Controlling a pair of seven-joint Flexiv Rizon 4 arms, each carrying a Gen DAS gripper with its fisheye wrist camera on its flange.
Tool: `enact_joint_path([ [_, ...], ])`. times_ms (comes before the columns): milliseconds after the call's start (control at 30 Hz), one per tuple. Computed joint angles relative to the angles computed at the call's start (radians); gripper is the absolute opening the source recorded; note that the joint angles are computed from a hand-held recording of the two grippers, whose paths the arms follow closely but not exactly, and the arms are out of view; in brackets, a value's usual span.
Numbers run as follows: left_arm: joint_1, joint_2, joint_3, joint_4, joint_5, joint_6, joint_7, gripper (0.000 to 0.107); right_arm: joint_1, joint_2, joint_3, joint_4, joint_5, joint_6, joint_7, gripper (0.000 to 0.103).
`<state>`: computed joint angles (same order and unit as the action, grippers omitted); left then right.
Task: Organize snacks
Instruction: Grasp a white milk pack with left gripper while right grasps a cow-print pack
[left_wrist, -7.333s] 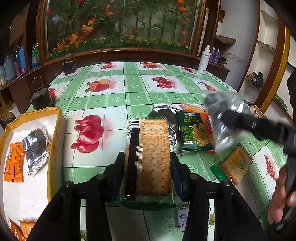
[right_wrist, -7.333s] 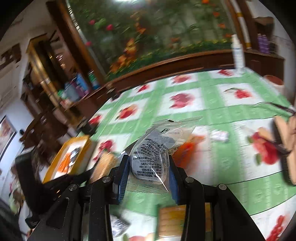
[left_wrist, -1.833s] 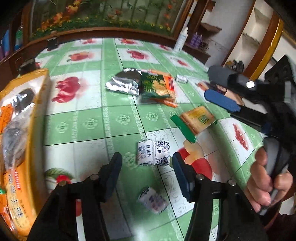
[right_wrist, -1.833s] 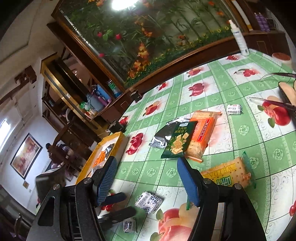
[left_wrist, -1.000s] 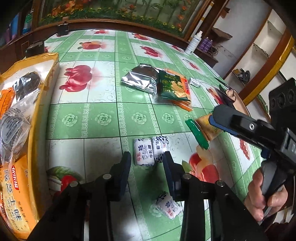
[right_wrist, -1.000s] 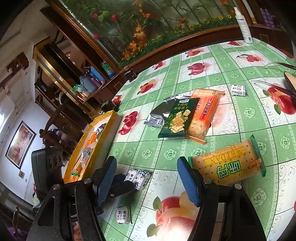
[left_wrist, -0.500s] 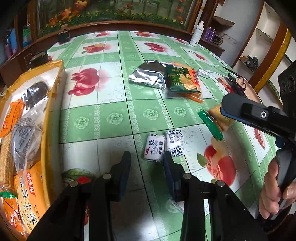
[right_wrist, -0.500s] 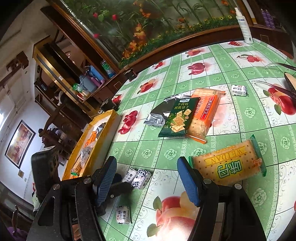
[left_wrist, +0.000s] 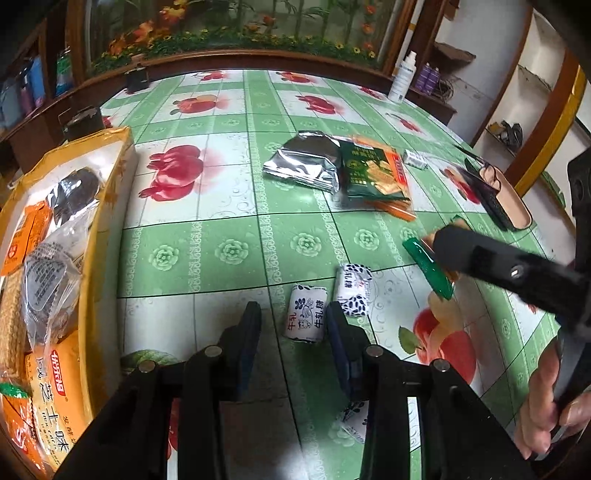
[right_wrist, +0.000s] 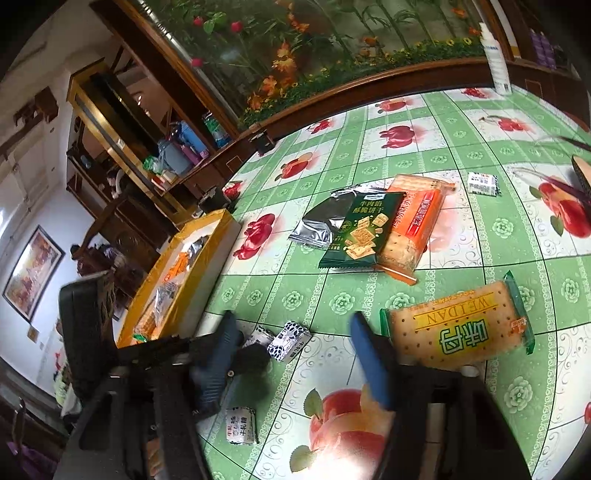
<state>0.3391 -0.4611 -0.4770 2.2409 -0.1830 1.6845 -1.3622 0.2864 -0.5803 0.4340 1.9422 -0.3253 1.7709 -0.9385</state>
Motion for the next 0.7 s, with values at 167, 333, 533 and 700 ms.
enact_joint_path([
  [167,-0.067,0.006,0.062,-0.01,0.014,-0.003,0.018,0.025,0.013,-0.011,0.008,-0.022,-0.011,-0.065,-0.026,0.054],
  [333,-0.11,-0.004,0.1,-0.03,0.001,0.0,0.013,0.03,0.061,-0.011,-0.028,-0.041,0.024,-0.119,-0.049,0.054],
  [533,-0.132,-0.009,0.118,-0.036,-0.002,0.012,-0.002,0.046,0.092,-0.002,-0.064,-0.043,0.079,-0.125,-0.058,0.054],
  [700,-0.285,-0.017,0.283,-0.065,0.011,0.034,-0.024,0.024,0.086,0.0,-0.055,-0.045,0.104,-0.124,-0.065,0.054],
])
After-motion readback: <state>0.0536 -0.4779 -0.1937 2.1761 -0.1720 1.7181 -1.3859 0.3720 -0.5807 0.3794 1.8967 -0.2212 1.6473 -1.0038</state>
